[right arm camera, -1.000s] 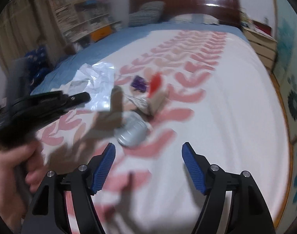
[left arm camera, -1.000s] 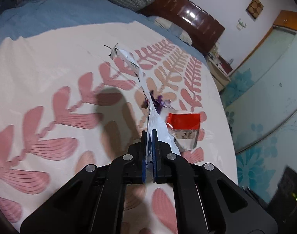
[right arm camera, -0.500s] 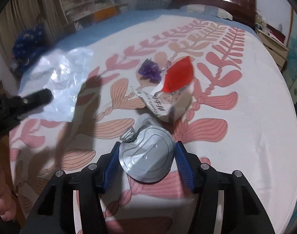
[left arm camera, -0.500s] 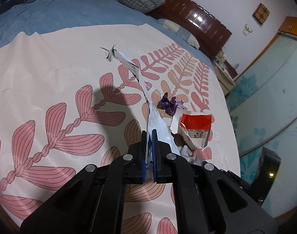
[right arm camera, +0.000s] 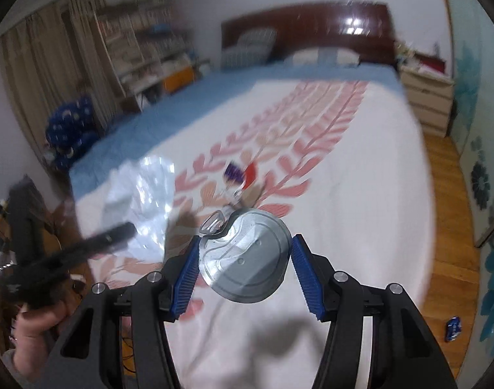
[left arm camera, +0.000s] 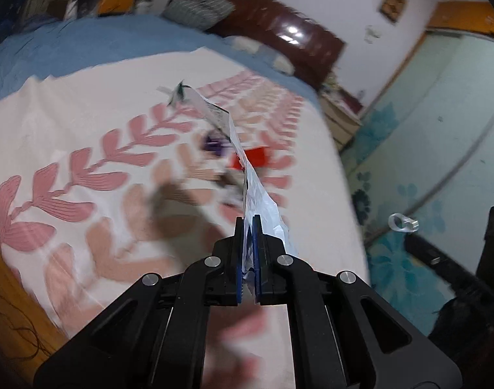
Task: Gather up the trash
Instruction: 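Carry the plastic bag and tin lid to the red basket and release both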
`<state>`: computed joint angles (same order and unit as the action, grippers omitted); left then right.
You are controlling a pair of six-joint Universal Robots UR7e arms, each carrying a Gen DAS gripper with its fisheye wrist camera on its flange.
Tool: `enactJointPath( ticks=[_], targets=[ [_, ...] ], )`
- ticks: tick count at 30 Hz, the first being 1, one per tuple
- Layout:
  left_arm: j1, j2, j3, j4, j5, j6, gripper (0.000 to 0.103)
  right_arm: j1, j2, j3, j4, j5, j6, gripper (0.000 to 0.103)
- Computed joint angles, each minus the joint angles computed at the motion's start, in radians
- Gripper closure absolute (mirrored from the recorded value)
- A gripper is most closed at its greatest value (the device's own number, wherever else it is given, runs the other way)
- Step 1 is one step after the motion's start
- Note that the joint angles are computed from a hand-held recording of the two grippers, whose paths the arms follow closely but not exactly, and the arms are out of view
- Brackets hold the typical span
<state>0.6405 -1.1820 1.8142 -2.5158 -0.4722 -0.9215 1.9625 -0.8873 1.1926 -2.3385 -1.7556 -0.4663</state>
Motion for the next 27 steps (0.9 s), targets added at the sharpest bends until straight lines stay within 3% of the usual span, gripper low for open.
enactJointPath(
  ticks=[5, 10, 16, 23, 27],
  targets=[
    [-0.096, 0.119, -0.119, -0.03, 0.009, 0.106, 0.099, -0.055, -0.194, 0.048, -0.003, 0.006, -0.021, 0.047],
    [-0.153, 0.277, -0.286, -0.064, -0.093, 0.236, 0.099, -0.153, -0.375, 0.07, 0.004, -0.07, -0.051, 0.047],
    [-0.159, 0.539, -0.597, -0.032, -0.332, 0.35, 0.099, -0.33, -0.538, 0.099, 0.045, -0.158, -0.052, 0.047],
    [-0.105, 0.925, -1.064, 0.347, -0.678, 0.315, 0.099, -0.593, -0.654, 0.162, 0.174, -0.181, -0.003, 0.047],
    [-0.087, 1.05, -1.156, 0.487, -0.791, 0.269, 0.099, -0.716, -0.693, 0.26, 0.219, -0.188, -0.008, 0.047]
  ],
)
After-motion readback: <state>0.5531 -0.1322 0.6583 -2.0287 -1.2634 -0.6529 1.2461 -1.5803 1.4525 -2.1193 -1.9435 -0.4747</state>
